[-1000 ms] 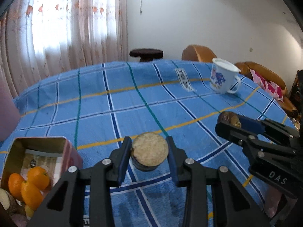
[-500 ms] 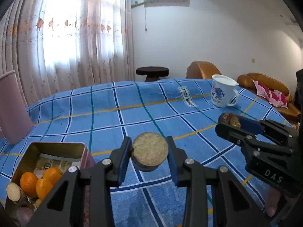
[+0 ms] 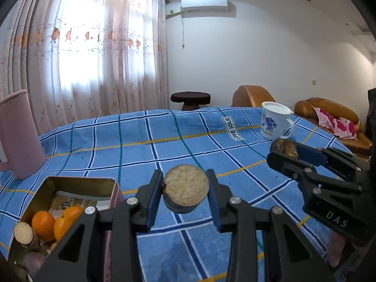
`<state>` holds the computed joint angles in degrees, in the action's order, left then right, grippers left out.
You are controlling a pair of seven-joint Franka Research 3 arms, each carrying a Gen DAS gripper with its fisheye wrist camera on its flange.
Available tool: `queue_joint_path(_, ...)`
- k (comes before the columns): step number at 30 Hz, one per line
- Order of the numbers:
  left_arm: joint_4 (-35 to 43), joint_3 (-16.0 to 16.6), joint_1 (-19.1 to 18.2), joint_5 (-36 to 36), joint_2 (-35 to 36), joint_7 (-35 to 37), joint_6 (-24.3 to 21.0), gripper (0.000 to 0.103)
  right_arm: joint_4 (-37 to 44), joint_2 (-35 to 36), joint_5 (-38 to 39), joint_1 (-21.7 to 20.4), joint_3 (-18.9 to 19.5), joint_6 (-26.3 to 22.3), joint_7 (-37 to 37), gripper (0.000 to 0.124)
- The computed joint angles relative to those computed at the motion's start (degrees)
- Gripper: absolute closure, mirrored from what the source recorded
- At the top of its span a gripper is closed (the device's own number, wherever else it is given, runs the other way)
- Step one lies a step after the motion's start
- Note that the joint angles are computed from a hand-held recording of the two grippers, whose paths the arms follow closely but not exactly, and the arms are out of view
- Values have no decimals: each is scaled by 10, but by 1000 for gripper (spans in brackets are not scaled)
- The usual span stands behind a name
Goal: Organize fruits
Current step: 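Lift the pale cake and brown fruit and carry them toward the tin box, then open both tools over the tin box to drop the cake and fruit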
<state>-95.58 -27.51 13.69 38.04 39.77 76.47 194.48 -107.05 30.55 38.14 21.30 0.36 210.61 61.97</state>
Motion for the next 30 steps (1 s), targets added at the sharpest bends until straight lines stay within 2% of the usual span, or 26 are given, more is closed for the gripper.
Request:
queue_joint_path(7,-37,-19,43,22,-22,-19,14,65,-1,-5,-44,-8,22,-16,23,83)
queue_joint_path(12,-56,-15,69,43,-45,-54,22,65,12,-8,-91,-14,39,-31,49,83)
queue_joint_path(18,-70,12,78,51,-66,-86,24,65,42,-1,-143,-15,54,-59,78,83)
queue_joint_path(21,-77,25,82,54,-75,-101,25,65,63,9,-177,-26,73,-80,98,83)
queue_joint_path(23,-81,42,78,51,-81,-107,29,65,83,21,-197,-29,83,-97,109,83)
queue_joint_path(26,-87,73,64,41,-88,-113,35,65,115,42,-208,-14,77,-123,112,83)
queue_joint_path(30,-84,68,83,50,-82,-125,24,65,152,68,-219,-5,78,-157,113,83)
